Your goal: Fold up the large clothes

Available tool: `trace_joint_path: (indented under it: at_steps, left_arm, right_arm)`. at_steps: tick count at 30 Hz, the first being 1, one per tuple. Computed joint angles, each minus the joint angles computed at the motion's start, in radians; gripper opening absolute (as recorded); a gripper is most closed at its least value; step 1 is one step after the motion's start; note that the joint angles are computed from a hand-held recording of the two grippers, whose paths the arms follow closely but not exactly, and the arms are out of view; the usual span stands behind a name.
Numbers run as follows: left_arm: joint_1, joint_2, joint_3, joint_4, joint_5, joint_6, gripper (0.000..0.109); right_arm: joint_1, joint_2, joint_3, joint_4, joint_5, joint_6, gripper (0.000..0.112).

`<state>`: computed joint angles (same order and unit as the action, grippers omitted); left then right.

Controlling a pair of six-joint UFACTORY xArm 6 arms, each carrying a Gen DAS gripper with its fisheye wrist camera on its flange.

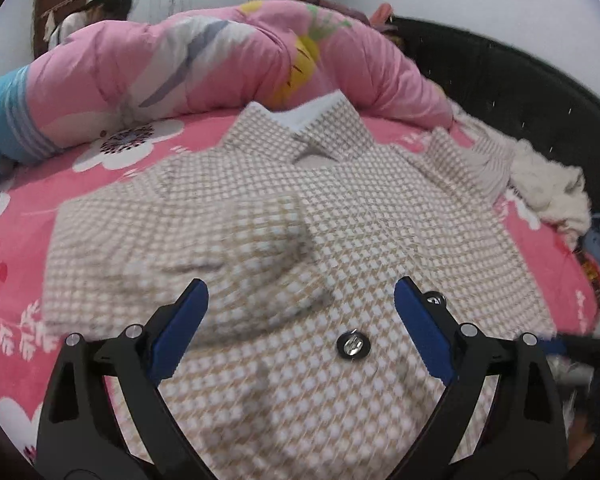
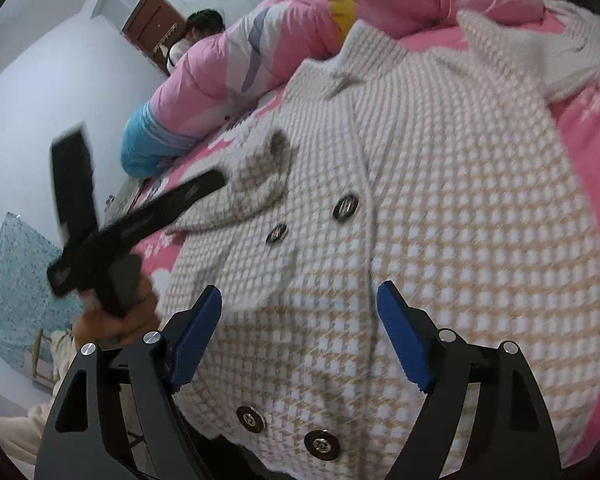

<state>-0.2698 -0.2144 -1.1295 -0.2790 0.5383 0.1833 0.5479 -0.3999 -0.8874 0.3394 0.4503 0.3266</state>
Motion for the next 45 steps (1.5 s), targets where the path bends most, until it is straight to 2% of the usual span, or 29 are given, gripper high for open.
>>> trace_joint_path:
  at_steps: [2, 4, 6, 8, 11, 13, 16, 21, 23, 25, 26, 28, 30, 32, 36, 40, 43, 45]
  left_arm:
    - [0.028, -0.057, 0.051, -0.023, -0.012, 0.01, 0.091]
    - [0.06, -0.097, 0.094, 0.014, -0.03, -0.023, 0.091]
    - [0.095, -0.125, 0.138, 0.167, -0.046, -0.143, 0.091]
    - [0.124, -0.115, 0.148, 0.323, -0.026, -0.267, 0.091]
    - [0.152, -0.087, 0.147, 0.378, 0.002, -0.333, 0.091]
    - [0.167, -0.071, 0.141, 0.408, 0.021, -0.375, 0.091]
    - [0.188, -0.038, 0.129, 0.383, 0.022, -0.399, 0.091]
    - [0.219, -0.014, 0.128, 0.303, 0.029, -0.385, 0.091]
    - [0.223, -0.011, 0.134, 0.275, 0.013, -0.373, 0.091]
    - [0.223, -0.01, 0.14, 0.281, 0.002, -0.374, 0.091]
    - [0.222, -0.009, 0.143, 0.289, -0.004, -0.379, 0.091]
    - [0.221, -0.007, 0.148, 0.299, -0.013, -0.39, 0.091]
    - [0.218, -0.004, 0.147, 0.312, -0.014, -0.403, 0.091]
    - [0.216, -0.002, 0.145, 0.322, -0.012, -0.412, 0.091]
    - [0.214, 0.001, 0.141, 0.335, -0.007, -0.423, 0.091]
    - [0.213, 0.003, 0.138, 0.337, -0.004, -0.424, 0.091]
    - [0.212, 0.003, 0.138, 0.347, -0.002, -0.434, 0.091]
    - [0.212, 0.003, 0.137, 0.351, -0.001, -0.437, 0.091]
  right_arm:
    - [-0.028, 0.001, -0.026, 0.053, 0.012, -0.049, 0.078]
    - [-0.06, 0.035, -0.078, 0.15, 0.032, -0.126, 0.078]
    - [-0.095, 0.106, -0.163, 0.307, 0.078, -0.248, 0.078]
    - [-0.123, 0.189, -0.252, 0.403, 0.136, -0.316, 0.078]
    - [-0.132, 0.322, -0.388, 0.454, 0.209, -0.336, 0.078]
    - [-0.136, 0.433, -0.5, 0.518, 0.273, -0.363, 0.071]
    - [-0.126, 0.565, -0.64, 0.514, 0.337, -0.335, 0.065]
    - [-0.11, 0.789, -0.905, 0.378, 0.421, -0.229, 0.063]
    - [-0.106, 0.854, -0.981, 0.363, 0.464, -0.22, 0.054]
    - [-0.093, 0.897, -1.038, 0.314, 0.495, -0.204, 0.039]
    - [-0.081, 0.91, -1.062, 0.267, 0.502, -0.199, 0.036]
    - [-0.053, 0.922, -1.096, 0.129, 0.51, -0.174, 0.017]
    - [-0.035, 0.916, -1.106, 0.054, 0.504, -0.17, 0.011]
    - [-0.036, 0.905, -1.115, 0.037, 0.487, -0.166, 0.01]
    - [-0.06, 0.805, -1.074, 0.064, 0.353, -0.189, 0.009]
    - [-0.096, 0.69, -0.994, -0.018, 0.255, -0.15, 0.009]
    - [-0.135, 0.588, -0.874, -0.113, 0.228, -0.078, 0.009]
    - [-0.162, 0.587, -0.854, -0.107, 0.243, -0.064, 0.009]
